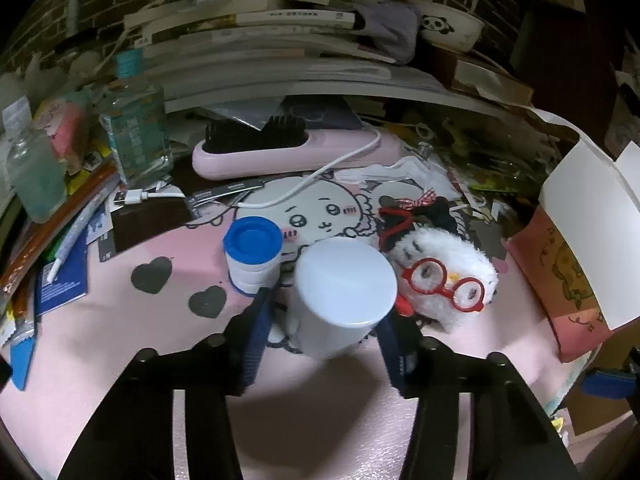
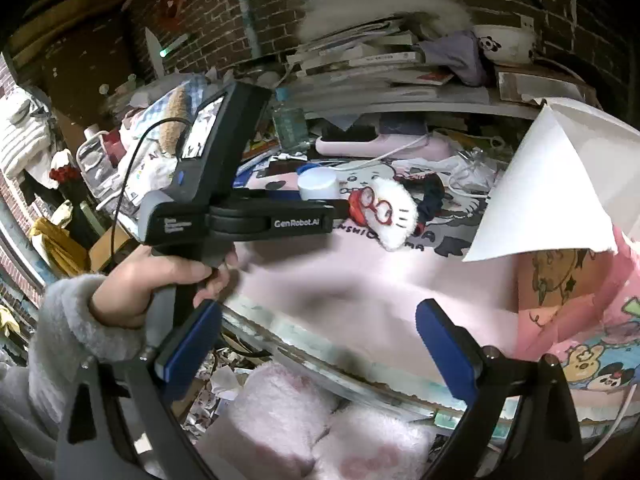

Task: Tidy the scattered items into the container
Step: 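Lower the left tool onto the white cup and close it, then carry the white cup in the left tool into the white box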

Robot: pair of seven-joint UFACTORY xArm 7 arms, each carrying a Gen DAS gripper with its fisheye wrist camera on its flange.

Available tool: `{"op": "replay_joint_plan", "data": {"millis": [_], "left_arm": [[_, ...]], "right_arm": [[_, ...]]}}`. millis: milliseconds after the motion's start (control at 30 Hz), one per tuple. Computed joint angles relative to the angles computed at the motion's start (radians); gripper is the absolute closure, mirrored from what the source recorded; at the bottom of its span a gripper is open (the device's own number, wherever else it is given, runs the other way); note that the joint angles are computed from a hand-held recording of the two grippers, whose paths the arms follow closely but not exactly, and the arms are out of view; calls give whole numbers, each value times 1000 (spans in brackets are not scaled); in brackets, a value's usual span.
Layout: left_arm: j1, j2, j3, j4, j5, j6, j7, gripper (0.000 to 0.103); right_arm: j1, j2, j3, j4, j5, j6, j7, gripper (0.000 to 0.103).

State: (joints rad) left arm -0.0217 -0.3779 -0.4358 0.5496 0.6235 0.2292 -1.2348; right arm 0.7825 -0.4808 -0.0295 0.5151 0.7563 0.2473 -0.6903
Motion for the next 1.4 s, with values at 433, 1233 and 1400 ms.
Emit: {"op": "replay_joint_plan", "data": {"millis": [433, 1233, 1400], "left_arm": [[-70, -49, 34, 11, -55, 46, 72, 66], [-496, 599, 191, 1050, -659, 680, 982, 66], [-563, 740, 228, 1242, -567, 859, 908, 66]], "right_arm": [[-106, 44, 106, -24, -158, -114, 173, 6], [-19, 40, -28, -57, -217, -92, 257, 6], [-26, 30, -35, -60, -213, -99, 256, 6]]}}
